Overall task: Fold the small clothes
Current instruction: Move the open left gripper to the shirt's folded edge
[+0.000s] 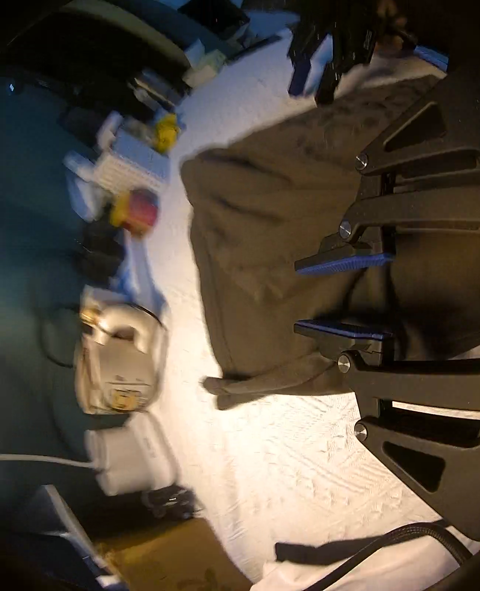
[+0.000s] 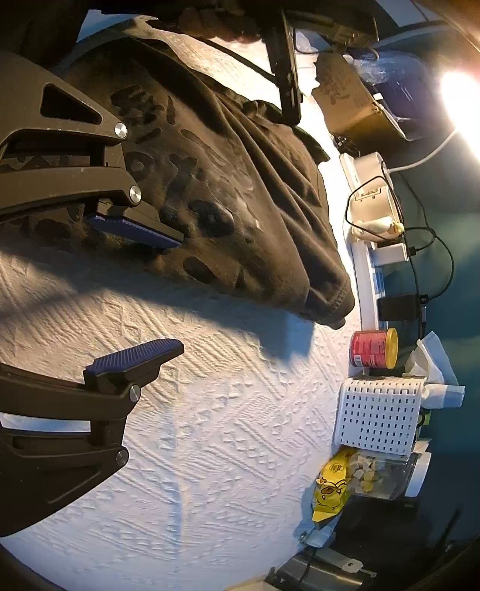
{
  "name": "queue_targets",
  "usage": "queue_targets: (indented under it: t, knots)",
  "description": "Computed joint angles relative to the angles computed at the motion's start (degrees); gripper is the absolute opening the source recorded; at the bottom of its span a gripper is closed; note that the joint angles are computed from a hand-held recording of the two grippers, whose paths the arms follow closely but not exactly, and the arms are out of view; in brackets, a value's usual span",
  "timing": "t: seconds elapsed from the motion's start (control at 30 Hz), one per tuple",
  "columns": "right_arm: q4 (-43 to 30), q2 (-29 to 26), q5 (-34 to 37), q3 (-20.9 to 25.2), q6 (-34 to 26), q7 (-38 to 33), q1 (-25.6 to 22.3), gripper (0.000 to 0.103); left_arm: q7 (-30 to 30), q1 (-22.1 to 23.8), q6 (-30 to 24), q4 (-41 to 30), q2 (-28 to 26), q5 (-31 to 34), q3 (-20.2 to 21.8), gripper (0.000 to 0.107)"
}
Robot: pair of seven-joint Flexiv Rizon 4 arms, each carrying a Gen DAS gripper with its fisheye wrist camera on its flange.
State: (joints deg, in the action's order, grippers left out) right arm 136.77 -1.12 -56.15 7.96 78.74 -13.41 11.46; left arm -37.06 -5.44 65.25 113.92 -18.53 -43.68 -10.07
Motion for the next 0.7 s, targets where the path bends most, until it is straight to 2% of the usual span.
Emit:
queue_targets:
  t: [0.07,0.13,0.27,0.3,0.37,0.4,0.43,0.5,0.53,0.63,0.7]
  knots:
    - [-0.11,-0.16,0.40,-0.06,-0.08,-0.27,-0.03,0.055,-4.88,-0.82,-0.33,-2.09,-2.12,4.72,2.15,0.025]
    - [-0.22,-0.27,0.94,-0.11,-0.28,-0.64,-0.03,0.055,-5.63,0.14,1.20,-2.35,-2.69,4.57,1.66,0.025]
    - [-0.61,-0.67,1.40,-0.43,-0.52,-1.10,-0.13,0.055,-11.54,-0.15,5.76,-2.56,-2.74,9.17,3.08,0.025]
    - [-0.74,-0.86,1.46,-0.53,-0.52,-1.19,-0.14,0.055,-10.53,1.18,5.81,-1.98,-2.17,7.41,1.36,0.025]
    - [-1.17,-1.30,1.24,-0.85,-0.58,-1.42,-0.16,0.055,-4.50,4.41,4.04,-0.70,-0.81,-0.31,-3.55,0.025]
    - [-1.42,-1.50,0.91,-1.06,-0.56,-1.45,-0.20,0.055,-1.99,4.78,2.92,-0.18,-0.11,-3.38,-4.54,0.027]
    - [-1.72,-1.68,0.64,-1.28,-0.54,-1.58,-0.27,0.055,0.49,4.88,1.26,0.09,0.41,-6.21,-5.26,0.031]
    - [-2.32,-1.87,-0.94,-1.89,-0.33,-1.08,-0.54,0.055,3.19,4.16,-0.96,0.05,0.50,-9.94,-5.61,0.061]
    - [-2.78,-2.05,-2.50,-2.41,0.12,-0.34,-0.86,0.055,3.28,3.36,-1.15,-0.23,0.10,-10.65,-5.31,0.065]
    - [-4.05,-2.69,-8.02,-4.04,2.32,3.10,-2.23,0.055,0.01,0.30,-1.39,-2.24,-1.99,-7.23,-2.47,0.066]
    - [-5.07,-3.41,-7.15,-4.28,3.22,3.20,-2.79,0.055,-2.00,-0.64,-1.67,-3.07,-2.99,-4.05,-1.08,0.066]
